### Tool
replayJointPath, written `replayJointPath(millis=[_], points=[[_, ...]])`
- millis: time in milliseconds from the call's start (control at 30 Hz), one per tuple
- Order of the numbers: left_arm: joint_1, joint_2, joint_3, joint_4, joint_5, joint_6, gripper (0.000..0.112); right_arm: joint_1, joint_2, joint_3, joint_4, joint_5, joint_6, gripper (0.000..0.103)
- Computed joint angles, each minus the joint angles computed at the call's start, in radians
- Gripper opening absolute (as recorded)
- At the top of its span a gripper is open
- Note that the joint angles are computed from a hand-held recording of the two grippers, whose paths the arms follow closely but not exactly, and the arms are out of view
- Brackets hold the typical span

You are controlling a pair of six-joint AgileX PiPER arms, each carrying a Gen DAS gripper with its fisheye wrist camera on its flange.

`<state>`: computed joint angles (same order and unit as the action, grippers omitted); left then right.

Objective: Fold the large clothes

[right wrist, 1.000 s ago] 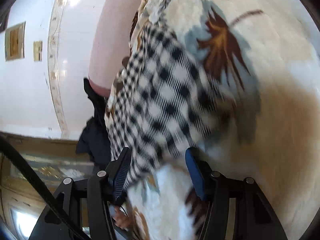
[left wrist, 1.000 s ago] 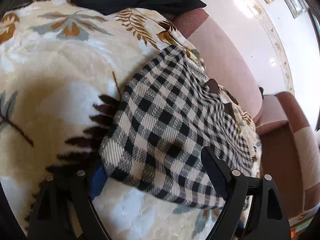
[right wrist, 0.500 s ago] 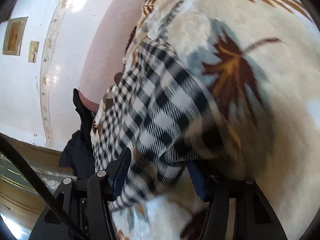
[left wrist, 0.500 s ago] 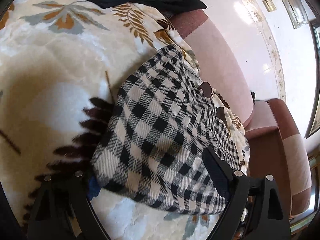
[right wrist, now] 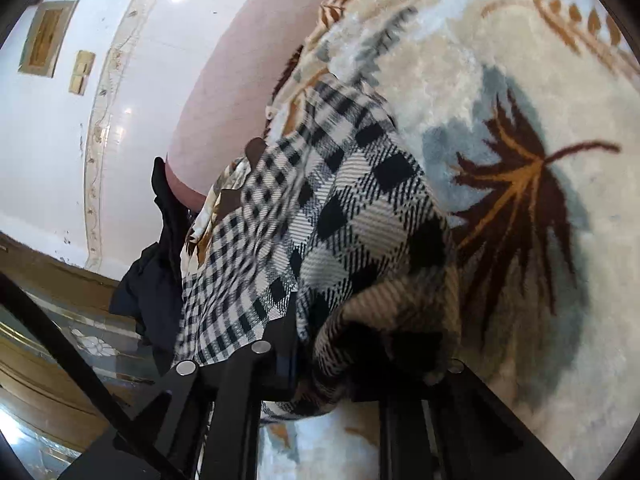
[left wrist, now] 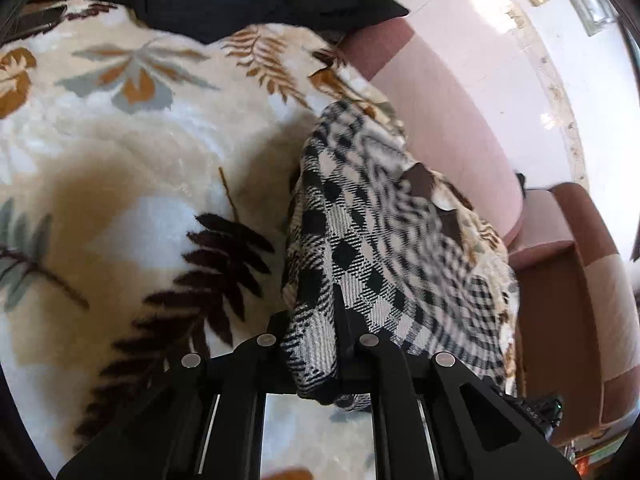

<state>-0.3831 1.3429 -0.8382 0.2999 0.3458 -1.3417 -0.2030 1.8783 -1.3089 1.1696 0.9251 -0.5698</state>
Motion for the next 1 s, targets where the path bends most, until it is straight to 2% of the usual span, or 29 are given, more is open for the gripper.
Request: replayJointPath(millis=[133, 233, 333, 433, 500, 567, 600, 633, 667, 700, 733, 800, 867, 1000], points=[[-0.113, -0.079, 0.003, 0.134, 0.134, -0.139, 0.009, -0.036, -0.066, 0.059, -0.013, 0.046, -0.004, 0.014], [-0.186, -0.145, 0.049, 0.18, 0.187, -0.228, 0.009, -0.074, -0.122, 0.114, -0.047, 0.091, -0.023, 0.014], [-0.25, -0.186, 0.109, 0.208, 0.217, -0.314, 0.01, -0.11, -0.175, 0.184, -0.06, 0.123, -0.075, 0.014], [-0.257, -0.237, 0.177, 0.166, 0.202, -0.329, 0.012, -0.146, -0.204, 0.233, -0.1, 0.137, -0.066, 0.021], [-0.271, -0.306, 0.212, 0.187, 0.222, -0.363, 0.012, -0.215, -0.219, 0.265, -0.084, 0.19, -0.088, 0.023], [-0.33, -0.378, 0.214, 0.246, 0.314, -0.416, 0.013, -0.295, -0.253, 0.292, -0.074, 0.224, -0.119, 0.028], [-0.4, -0.403, 0.207, 0.325, 0.397, -0.501, 0.015, -0.338, -0.287, 0.301, -0.086, 0.218, -0.138, 0.033], [-0.481, -0.423, 0.192, 0.386, 0.491, -0.569, 0.021, -0.363, -0.31, 0.304, -0.099, 0.207, -0.152, 0.038], [-0.528, -0.427, 0.181, 0.419, 0.545, -0.61, 0.028, -0.38, -0.334, 0.31, -0.111, 0.191, -0.16, 0.042], [-0.599, -0.426, 0.164, 0.463, 0.618, -0.661, 0.03, -0.394, -0.357, 0.315, -0.12, 0.167, -0.172, 0.051], [-0.63, -0.409, 0.141, 0.482, 0.65, -0.673, 0.031, -0.401, -0.374, 0.314, -0.134, 0.135, -0.178, 0.053], [-0.657, -0.364, 0.09, 0.485, 0.68, -0.628, 0.036, -0.398, -0.374, 0.298, -0.149, 0.121, -0.186, 0.053], [-0.666, -0.295, 0.036, 0.486, 0.678, -0.58, 0.047, -0.389, -0.363, 0.284, -0.16, 0.128, -0.202, 0.053], [-0.624, -0.15, -0.068, 0.447, 0.609, -0.453, 0.047, -0.263, -0.335, 0.275, -0.235, 0.06, -0.183, 0.053]])
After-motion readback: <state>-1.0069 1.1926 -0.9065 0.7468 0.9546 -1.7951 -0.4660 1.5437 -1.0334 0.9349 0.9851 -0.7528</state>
